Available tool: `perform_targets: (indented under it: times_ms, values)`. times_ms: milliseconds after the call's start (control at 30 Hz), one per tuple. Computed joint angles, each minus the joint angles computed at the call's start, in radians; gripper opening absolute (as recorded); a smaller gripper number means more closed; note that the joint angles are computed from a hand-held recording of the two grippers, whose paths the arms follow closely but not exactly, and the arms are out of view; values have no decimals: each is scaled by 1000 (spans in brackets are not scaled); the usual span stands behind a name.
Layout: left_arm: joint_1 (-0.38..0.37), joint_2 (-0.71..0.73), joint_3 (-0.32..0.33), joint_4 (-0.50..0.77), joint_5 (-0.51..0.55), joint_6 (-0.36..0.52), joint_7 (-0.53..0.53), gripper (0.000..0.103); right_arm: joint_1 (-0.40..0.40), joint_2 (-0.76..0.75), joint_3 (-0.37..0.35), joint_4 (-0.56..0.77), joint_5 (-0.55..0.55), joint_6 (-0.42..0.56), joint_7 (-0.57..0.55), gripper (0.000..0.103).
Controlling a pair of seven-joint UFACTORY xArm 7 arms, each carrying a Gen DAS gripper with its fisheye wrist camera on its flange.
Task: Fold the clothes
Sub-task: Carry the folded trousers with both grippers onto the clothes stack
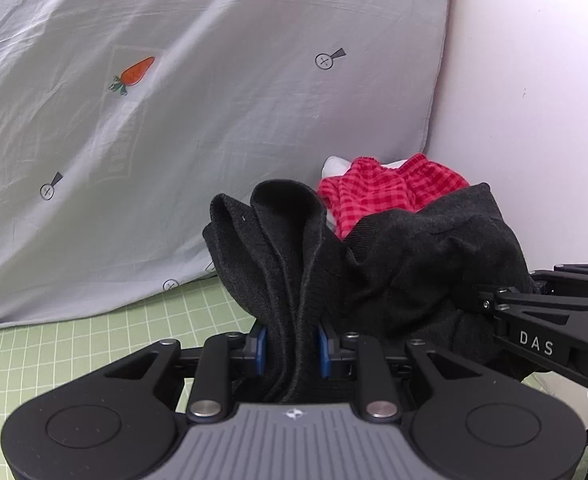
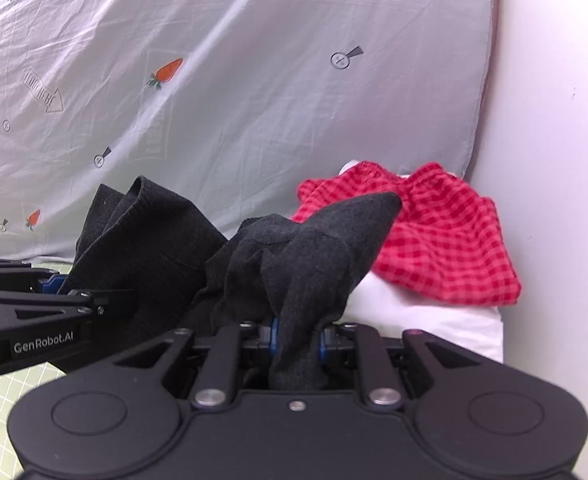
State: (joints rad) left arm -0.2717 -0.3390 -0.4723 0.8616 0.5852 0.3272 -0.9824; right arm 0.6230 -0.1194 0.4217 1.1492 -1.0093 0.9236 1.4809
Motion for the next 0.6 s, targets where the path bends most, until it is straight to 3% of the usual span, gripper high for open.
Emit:
perform_targets:
  times_ms: [133,333,400,533,600]
  values:
    - [35,153,-36,191,124,8,-43,26,-53,-75,-39,-20,5,-60,-82,17]
    - [-22,391,-10,472,313,24,-117,24,-176,-116,-69,-8,13,-160,-177,14]
    - [-45,454,14,535,306,-1,-101,23,-218,-117,-78,0,16,-198,-193,13]
    - [-69,564,37,658,190,-42,-10,22,-296,-131,-79,0,-13,-275,-137,12]
    - [-98,604,64,715,192,-57,11,22,-326,-134,-77,10,-23,-284,-140,12]
